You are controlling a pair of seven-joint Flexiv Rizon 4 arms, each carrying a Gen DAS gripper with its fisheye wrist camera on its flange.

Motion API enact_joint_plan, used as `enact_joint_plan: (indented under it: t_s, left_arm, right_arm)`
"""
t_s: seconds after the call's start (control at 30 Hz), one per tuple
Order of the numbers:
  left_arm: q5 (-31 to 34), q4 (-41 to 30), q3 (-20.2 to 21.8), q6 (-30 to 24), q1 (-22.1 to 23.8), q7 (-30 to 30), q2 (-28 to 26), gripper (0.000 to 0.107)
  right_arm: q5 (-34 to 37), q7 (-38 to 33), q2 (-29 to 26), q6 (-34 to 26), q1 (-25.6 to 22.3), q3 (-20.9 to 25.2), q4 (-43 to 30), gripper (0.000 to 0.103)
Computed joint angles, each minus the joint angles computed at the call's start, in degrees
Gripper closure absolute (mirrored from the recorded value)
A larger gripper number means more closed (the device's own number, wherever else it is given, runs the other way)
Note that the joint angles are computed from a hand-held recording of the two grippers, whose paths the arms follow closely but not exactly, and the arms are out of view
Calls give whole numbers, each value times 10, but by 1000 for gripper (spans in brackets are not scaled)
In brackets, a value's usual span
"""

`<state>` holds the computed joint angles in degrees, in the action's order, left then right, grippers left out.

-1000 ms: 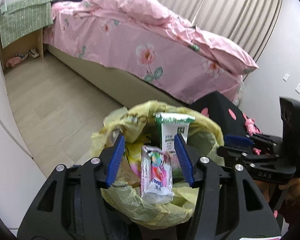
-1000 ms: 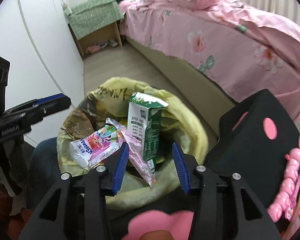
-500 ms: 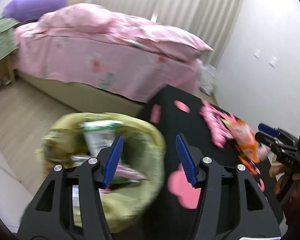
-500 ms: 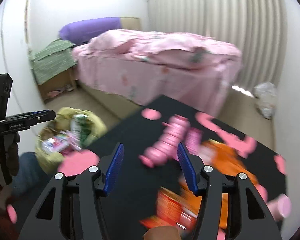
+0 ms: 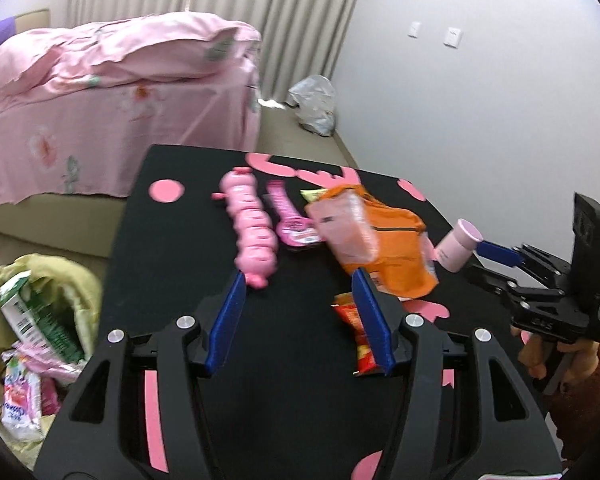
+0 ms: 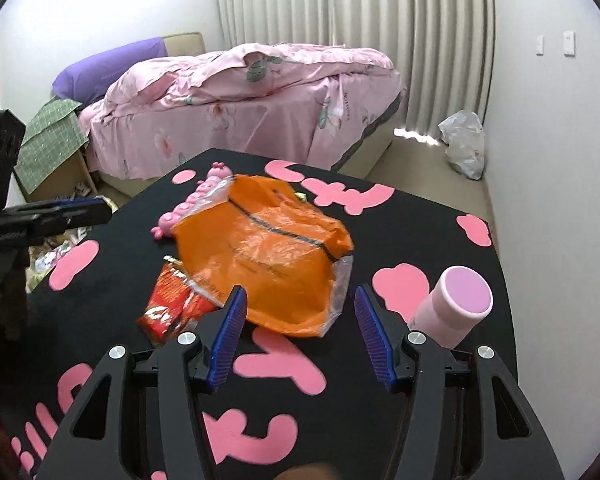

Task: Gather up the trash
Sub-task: 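Grasp the orange plastic bag with the right tool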

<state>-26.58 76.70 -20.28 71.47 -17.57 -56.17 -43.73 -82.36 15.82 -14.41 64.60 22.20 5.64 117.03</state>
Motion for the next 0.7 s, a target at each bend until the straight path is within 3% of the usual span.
enact_joint_plan:
  t_s: [0.13,0.23,0.37,0.47,0.7]
  left_arm:
    - [10,-2,7,-6,-10,-2,-1,54]
    - [11,7,11,-9,-9,-9,4,54]
    - [9,27,13,-8,-3,-17,14,54]
    - [4,43,9,-1,5,-17,21,54]
    - [-12,66,-9,22,25,-10,28,54]
  right_arm:
    - [-71,83,-27,71,-29,-24,-26,50]
    - [-82,82,-58,89,-44,-33,-61,50]
    - [-4,-24,-104,79,-38,-41,-106,50]
    - [130,-143,-144,104,-42,-20,-130,50]
    - [94,-84,-125,176,9,-82,-91,50]
